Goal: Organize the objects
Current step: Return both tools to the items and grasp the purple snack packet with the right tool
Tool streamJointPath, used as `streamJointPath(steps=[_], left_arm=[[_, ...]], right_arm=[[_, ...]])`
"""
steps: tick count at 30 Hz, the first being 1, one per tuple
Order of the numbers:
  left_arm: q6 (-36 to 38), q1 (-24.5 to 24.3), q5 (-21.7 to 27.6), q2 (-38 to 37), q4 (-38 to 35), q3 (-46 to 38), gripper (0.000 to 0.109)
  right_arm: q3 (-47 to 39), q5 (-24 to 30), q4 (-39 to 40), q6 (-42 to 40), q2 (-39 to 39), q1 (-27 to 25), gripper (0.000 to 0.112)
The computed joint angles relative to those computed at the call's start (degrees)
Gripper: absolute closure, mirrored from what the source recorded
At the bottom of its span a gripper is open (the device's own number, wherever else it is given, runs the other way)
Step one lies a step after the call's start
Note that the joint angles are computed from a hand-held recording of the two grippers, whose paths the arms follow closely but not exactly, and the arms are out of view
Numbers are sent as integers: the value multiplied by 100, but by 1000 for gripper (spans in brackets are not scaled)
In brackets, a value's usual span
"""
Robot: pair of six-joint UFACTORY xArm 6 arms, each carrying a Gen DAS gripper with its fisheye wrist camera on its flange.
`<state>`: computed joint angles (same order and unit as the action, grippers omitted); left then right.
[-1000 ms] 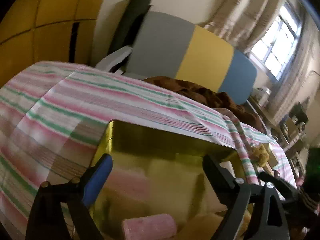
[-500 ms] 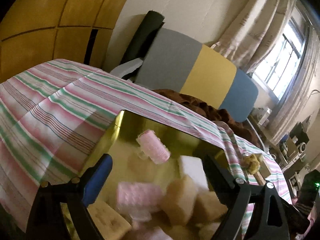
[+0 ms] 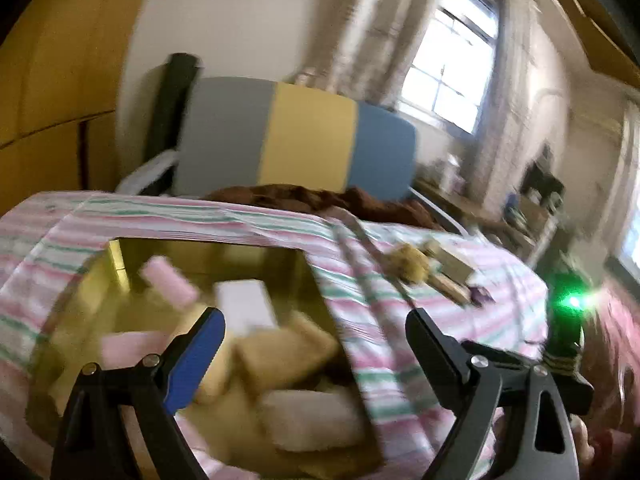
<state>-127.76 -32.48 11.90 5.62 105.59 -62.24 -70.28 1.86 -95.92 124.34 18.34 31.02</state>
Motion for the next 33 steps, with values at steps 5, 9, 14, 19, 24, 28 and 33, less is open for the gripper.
streamJointPath(steps=[5, 9, 14, 19, 24, 28, 33], left_arm=[[447, -300, -443, 604, -265, -632, 15], [1051, -441, -741, 946, -928, -861, 15], [2405, -634, -875, 1254, -2202, -984, 15], [3244, -770, -906, 1465, -2942, -1100, 15], [4116, -868, -965, 1645, -3815, -1165, 15], [4590, -927, -983, 1765, -4401, -1199, 15], [5364, -1016, -934, 1937, -5285, -1280, 15]], right_arm=[[319, 32, -1289, 1443, -306, -133, 9], [727, 227, -1616, 1789, -588, -205, 9], [1150, 370, -1732, 2128, -775, -388, 9], [1587, 756, -1640, 2012, -1129, -596, 14], [1694, 1139, -655, 606, -1252, -1070, 26], [1329, 884, -403, 477, -1001, -1777, 27], [618, 944, 932, -1284, -350, -2215, 34]])
